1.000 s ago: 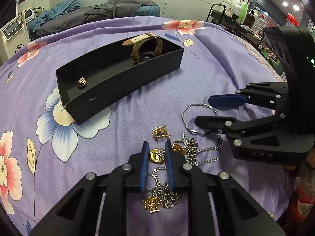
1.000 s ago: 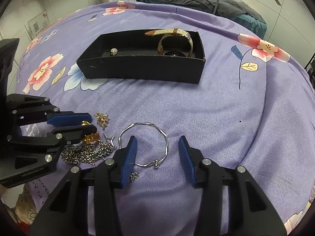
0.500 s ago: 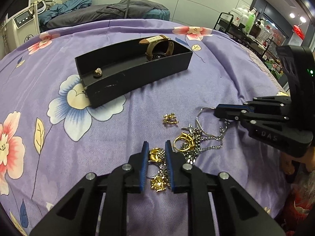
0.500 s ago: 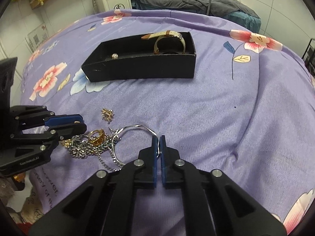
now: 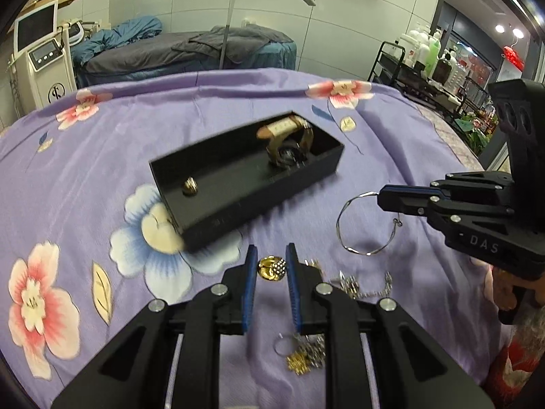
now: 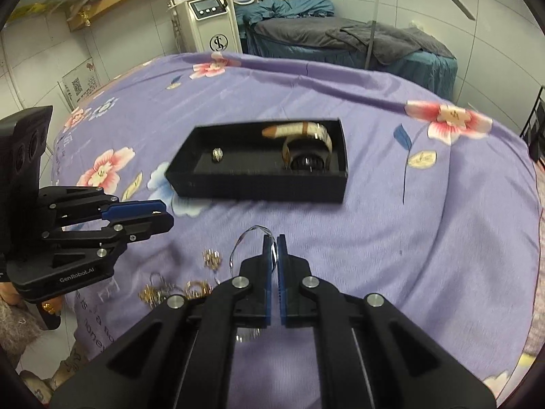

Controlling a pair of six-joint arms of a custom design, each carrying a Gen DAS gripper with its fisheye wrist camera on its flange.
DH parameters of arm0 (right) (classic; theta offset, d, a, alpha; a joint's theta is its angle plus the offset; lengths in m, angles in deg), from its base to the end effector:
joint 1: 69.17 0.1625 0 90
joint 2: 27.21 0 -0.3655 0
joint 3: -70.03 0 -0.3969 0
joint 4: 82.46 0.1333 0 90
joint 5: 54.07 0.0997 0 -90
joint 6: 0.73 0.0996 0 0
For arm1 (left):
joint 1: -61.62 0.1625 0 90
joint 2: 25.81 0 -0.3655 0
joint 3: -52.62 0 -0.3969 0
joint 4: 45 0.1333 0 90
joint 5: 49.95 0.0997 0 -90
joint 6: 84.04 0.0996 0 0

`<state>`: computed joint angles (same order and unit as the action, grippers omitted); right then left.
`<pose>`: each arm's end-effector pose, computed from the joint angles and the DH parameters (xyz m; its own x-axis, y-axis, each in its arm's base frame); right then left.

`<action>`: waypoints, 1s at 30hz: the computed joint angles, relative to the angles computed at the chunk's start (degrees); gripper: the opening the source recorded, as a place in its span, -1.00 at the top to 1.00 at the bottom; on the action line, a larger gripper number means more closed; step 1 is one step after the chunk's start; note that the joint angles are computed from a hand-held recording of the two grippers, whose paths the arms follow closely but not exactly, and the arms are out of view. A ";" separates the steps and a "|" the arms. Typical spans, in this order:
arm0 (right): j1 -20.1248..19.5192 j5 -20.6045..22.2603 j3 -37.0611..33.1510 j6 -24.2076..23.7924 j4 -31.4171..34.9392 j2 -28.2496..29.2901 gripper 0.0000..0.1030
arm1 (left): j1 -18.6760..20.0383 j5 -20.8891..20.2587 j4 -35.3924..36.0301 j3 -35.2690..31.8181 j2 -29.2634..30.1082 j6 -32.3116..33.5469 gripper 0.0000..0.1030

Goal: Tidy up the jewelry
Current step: 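Lower both held items into the black box and open both tools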

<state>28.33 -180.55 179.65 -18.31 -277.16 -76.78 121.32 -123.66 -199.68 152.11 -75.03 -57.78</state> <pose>0.1469 -0.5479 0.1099 -0.7839 0.0818 0.6155 -0.3458 0.7658 -0.5422 -0.1699 -0.6104 0.0662 -0.5586 0.7502 -0.3537 0.8205 0.5623 -0.1030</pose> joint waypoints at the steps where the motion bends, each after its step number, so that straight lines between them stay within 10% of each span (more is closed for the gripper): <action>1: 0.16 0.27 -0.82 -0.19 0.38 0.06 0.94 | -0.10 0.24 -0.18 -0.88 0.52 0.16 0.67; 18: -1.36 2.08 -19.99 0.32 9.27 8.44 0.93 | 0.87 2.11 2.95 -16.99 11.42 -1.16 0.65; 26: -1.72 -1.04 -18.51 -1.49 5.11 9.58 0.77 | 0.67 3.89 -2.46 -13.68 10.49 0.06 -0.48; 30: -1.85 -1.47 -15.43 -0.70 2.43 7.98 -0.02 | 0.51 4.40 -4.95 -10.71 8.50 1.20 -0.69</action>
